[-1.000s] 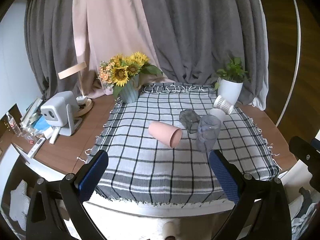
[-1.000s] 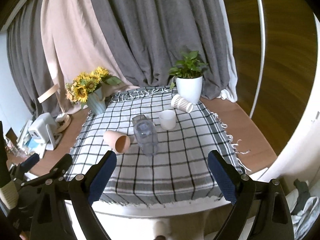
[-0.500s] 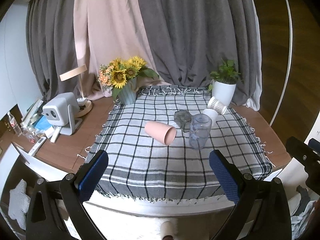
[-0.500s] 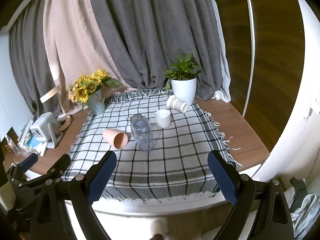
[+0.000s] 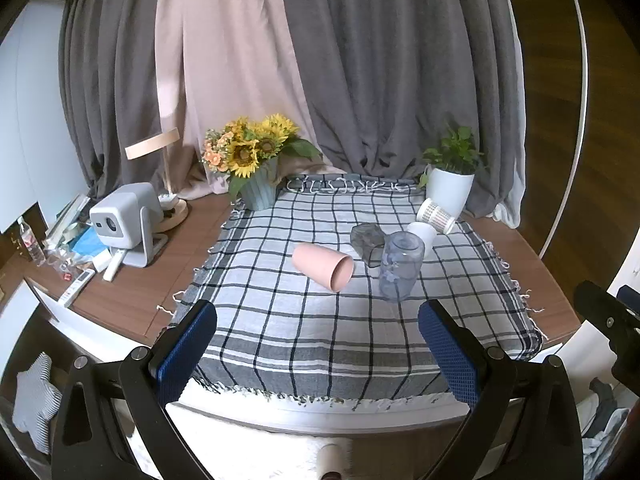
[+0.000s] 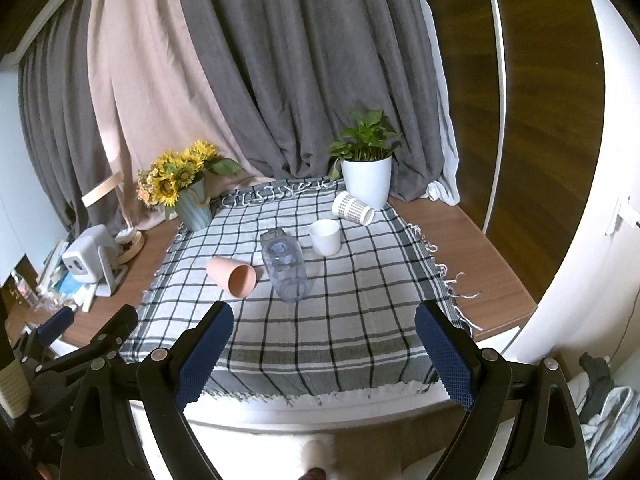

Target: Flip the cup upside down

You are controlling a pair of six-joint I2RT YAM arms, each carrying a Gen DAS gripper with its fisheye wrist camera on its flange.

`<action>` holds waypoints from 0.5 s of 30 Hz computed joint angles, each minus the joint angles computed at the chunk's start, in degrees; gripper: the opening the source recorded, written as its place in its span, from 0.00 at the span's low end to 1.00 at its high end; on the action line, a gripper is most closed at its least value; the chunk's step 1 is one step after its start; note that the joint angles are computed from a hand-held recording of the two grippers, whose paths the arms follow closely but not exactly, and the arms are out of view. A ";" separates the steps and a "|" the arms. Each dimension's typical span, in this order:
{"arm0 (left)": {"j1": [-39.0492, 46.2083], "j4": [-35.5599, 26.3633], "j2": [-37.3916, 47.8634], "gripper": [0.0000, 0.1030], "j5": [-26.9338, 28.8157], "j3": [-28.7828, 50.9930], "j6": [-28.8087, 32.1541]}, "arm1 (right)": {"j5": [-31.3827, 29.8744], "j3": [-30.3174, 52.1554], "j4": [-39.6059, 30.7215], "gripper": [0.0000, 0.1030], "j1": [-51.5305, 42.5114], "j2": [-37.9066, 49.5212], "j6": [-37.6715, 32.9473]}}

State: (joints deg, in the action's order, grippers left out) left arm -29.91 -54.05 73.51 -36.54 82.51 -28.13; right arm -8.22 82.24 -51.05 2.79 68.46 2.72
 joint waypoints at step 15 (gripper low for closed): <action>0.36 0.04 -0.03 1.00 0.54 1.40 1.60 | 0.00 0.18 -0.87 0.90 -0.20 -0.65 -0.10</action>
